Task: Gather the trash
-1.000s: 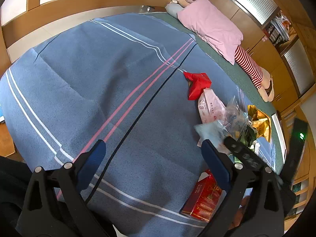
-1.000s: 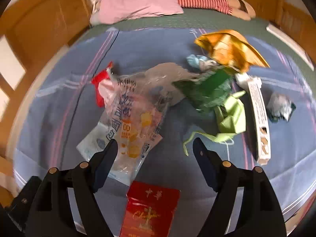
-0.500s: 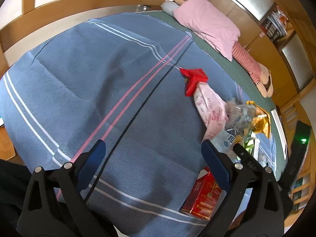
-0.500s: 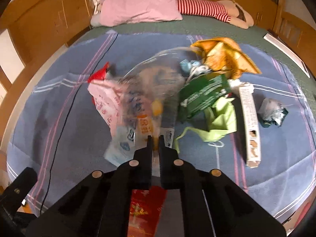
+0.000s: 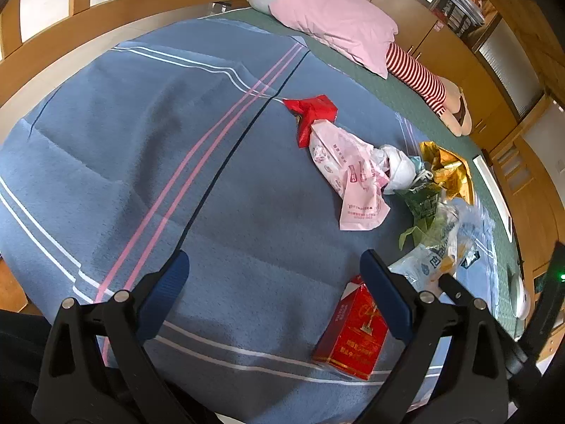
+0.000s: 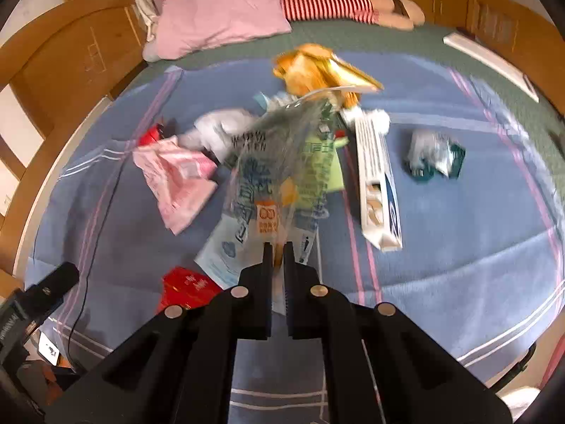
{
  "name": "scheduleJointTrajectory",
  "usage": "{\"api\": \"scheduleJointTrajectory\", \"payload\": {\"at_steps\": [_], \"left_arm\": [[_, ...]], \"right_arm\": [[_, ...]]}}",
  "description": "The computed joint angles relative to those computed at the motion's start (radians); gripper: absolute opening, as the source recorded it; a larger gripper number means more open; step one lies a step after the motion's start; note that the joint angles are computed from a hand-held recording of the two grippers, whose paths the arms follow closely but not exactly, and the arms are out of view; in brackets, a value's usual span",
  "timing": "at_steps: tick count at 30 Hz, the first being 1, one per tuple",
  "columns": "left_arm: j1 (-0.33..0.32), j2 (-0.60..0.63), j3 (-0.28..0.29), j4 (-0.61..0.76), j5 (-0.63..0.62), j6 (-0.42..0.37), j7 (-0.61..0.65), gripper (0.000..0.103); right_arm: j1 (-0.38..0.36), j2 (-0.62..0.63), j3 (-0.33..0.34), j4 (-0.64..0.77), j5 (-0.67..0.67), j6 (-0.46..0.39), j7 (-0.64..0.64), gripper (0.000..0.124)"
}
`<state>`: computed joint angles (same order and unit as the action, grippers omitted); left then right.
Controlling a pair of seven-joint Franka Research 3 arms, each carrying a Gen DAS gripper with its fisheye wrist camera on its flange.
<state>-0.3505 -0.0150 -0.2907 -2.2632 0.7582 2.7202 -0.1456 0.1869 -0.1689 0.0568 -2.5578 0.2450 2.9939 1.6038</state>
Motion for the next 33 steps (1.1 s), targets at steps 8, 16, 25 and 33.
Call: {"api": "scheduleJointTrajectory", "payload": {"at_steps": [8,16,25,33], "left_arm": [[-0.01,0.019,0.0,0.017,-0.017,0.007,0.067,0.097],[-0.017,0.027,0.003,0.026,-0.024,0.018,0.111,0.097],[-0.025,0.039,0.004,0.038,-0.033,0.032,0.163,0.097],[-0.037,0.057,0.003,0.052,-0.071,0.045,0.255,0.097]], "right_arm": [[-0.009,0.007,0.002,-0.005,-0.001,-0.026,0.018,0.009],[-0.015,-0.004,-0.004,-0.015,0.001,-0.027,0.042,0.04],[-0.002,-0.02,-0.014,-0.024,0.032,-0.023,0.032,0.052],[-0.007,-0.028,-0.017,-0.03,0.049,-0.02,0.032,0.057]]}}
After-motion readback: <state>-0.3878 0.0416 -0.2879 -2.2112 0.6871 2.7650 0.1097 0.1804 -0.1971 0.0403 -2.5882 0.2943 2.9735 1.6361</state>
